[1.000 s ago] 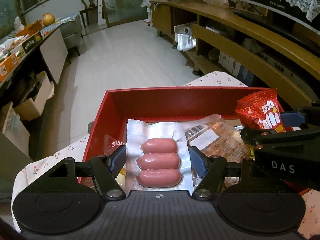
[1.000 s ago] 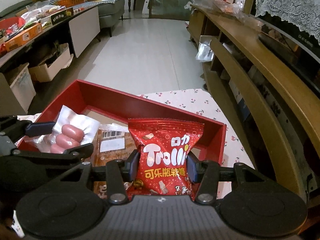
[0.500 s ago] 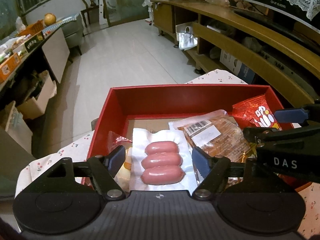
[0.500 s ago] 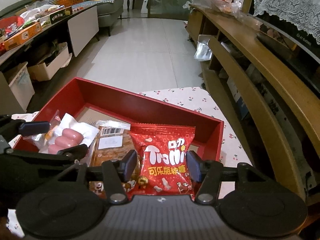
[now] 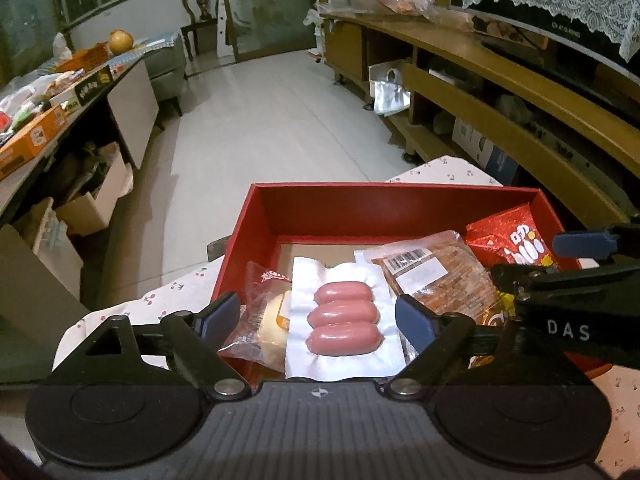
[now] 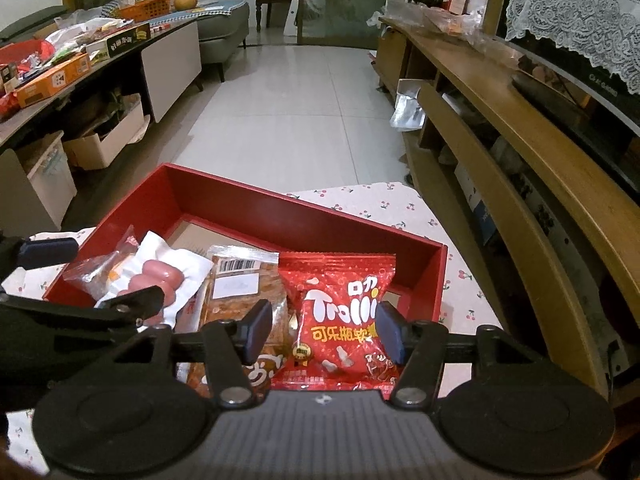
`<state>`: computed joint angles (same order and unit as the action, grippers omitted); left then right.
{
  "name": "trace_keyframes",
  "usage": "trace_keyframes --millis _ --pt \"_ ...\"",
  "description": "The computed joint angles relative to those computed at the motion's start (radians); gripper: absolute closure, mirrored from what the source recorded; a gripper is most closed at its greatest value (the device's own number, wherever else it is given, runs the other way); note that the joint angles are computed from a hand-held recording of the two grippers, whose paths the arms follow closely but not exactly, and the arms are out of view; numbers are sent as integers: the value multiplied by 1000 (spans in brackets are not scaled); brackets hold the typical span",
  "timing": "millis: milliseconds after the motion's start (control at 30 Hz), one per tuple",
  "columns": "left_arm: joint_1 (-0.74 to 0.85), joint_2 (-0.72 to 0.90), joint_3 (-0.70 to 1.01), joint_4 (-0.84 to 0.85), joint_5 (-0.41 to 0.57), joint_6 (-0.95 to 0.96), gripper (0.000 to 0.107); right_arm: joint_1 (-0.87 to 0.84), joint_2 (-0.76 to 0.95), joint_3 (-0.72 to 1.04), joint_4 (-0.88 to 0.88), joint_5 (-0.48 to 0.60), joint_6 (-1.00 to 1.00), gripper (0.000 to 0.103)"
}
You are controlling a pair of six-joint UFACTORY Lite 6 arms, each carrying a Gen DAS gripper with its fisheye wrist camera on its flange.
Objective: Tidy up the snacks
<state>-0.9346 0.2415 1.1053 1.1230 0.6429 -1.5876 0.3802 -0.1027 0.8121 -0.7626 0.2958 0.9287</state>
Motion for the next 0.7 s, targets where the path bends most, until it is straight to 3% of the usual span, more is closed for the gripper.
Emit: trace_keyframes --millis 267,467,700 --pt "-41 -59 -41 48 69 -75 6 12 -102 -48 13 17 8 28" --pt "-86 -149 -111 73 101 -144 4 47 -214 -95 31 61 21 26" --pt "-191 -238 -186 71 205 -213 4 164 -378 -172 27 180 109 25"
